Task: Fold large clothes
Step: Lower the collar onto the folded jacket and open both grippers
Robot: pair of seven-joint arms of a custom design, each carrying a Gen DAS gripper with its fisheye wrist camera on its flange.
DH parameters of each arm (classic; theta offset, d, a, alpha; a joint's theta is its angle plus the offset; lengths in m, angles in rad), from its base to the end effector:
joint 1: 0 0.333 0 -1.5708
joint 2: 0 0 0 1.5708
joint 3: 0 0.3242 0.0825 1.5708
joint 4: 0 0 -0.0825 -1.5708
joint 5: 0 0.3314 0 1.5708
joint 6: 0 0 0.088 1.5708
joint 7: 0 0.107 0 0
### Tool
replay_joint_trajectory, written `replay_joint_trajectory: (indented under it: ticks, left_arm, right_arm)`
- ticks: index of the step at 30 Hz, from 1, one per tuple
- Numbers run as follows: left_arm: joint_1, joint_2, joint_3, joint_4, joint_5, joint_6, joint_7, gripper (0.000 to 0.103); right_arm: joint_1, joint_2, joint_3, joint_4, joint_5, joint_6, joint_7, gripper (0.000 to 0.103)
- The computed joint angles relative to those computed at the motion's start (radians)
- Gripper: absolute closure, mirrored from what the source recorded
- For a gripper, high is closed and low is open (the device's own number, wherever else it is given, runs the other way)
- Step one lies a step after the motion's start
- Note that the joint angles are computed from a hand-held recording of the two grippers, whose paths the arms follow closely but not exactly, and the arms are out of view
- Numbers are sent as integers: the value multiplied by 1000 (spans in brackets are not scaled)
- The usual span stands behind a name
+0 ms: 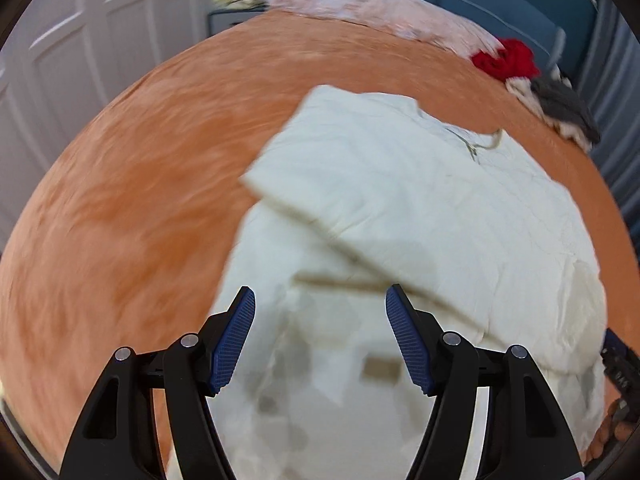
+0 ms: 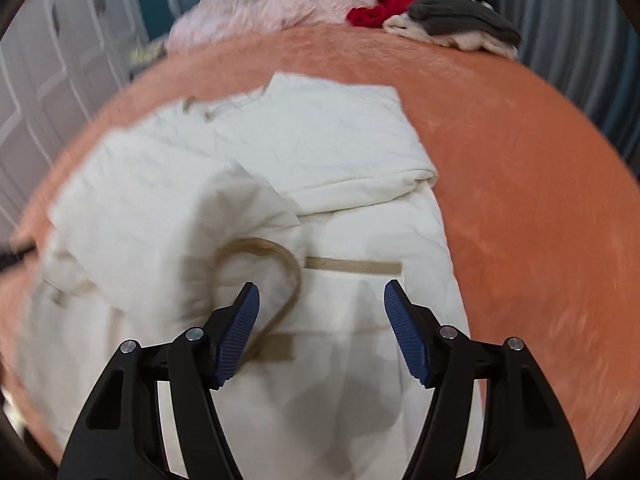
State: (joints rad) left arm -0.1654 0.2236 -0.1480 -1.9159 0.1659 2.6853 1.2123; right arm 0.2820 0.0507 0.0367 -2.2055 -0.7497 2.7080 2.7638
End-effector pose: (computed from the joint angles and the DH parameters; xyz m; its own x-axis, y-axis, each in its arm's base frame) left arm 0.5772 -0.1853 0.4773 -0.0928 -0.9924 0.0806 -0.8533 0.0375 -0.5201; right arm 0.4936 0.1877 0.4417 -0.2425 -0.9694 -0.0377 -0.7839 0.2187 -0.5811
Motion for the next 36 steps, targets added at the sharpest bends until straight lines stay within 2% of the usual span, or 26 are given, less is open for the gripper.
replay_joint_trajectory:
  ticks: [2,4,6,7,8,10,11,12,14,15,17,19,20,21,22,23,25,26,27,29,30,32,36]
  left_arm:
    - [-30,64,9,81,51,-42,-20,37]
    - [-57,130,18,155,81,-85,-37,37]
    - [-81,181,33,205,109,-117,-66,38]
    - [-94,193,44,214,129,-126,-87,37]
    - [-99,200,49,217,139,-121,-102,36]
    - [-85,208,34,213,121,-96,-96,33]
    - [-77,208,24,209,106,-88,-84,31]
    - [-76,212,19,211,97,-83,-75,30]
    - [-117,225,53,230,155,-93,-110,30]
    - [-124,225,58,229,169,-90,-120,30]
    - [-120,231,56,229,168,-82,-130,29]
    - [-112,229,51,226,155,-75,-134,29]
    - [-112,232,51,232,154,-81,-136,29]
    - [-116,236,54,242,158,-88,-141,30]
    - [-124,232,62,239,171,-91,-154,30]
    - [-118,232,56,242,165,-91,-149,30]
    - [-102,224,42,239,138,-90,-138,34]
    - [-98,211,39,229,130,-81,-141,37]
    - [-96,201,38,222,126,-71,-143,39]
    - [-98,179,40,210,131,-34,-153,39]
    - [-104,174,46,215,140,-21,-167,39]
    - [-98,190,34,251,123,-25,-154,39]
    - [-129,284,48,379,144,-92,-130,39]
  right_arm:
    - [-6,44,-1,22,34,12,-80,42]
    - [7,59,-11,33,10,11,-91,42]
    - [2,96,-23,87,-31,0,-90,47]
    - [28,100,-62,118,-93,-39,1,55]
    - [28,86,-82,118,-141,-42,92,56]
    - [-15,29,-122,61,-248,80,336,53]
    - [-37,4,-129,40,-285,111,426,50]
    - [-48,-5,-118,37,-301,96,446,50]
    - [-62,-26,-87,30,-345,67,428,50]
    - [-73,-39,-79,16,-371,80,443,48]
    - [-125,-64,-86,-33,-373,216,505,47]
    - [-184,-65,-103,-68,-391,406,607,46]
    - [-204,-62,-102,-69,-397,465,636,46]
    - [-224,-65,-102,-60,-463,521,729,48]
    - [-236,-71,-91,-49,-479,527,761,49]
    - [-217,-109,-98,-68,-439,504,723,49]
    - [-195,-168,-55,-87,-292,373,533,49]
    - [-160,-172,-50,-82,-191,332,386,52]
    - [-118,-157,-48,-67,-73,301,228,55]
    - [-77,-95,-13,-6,43,245,30,71]
    - [-66,-43,15,48,37,203,-22,77]
    - [-35,72,31,142,95,183,-132,93]
    - [36,251,4,309,129,117,-197,94]
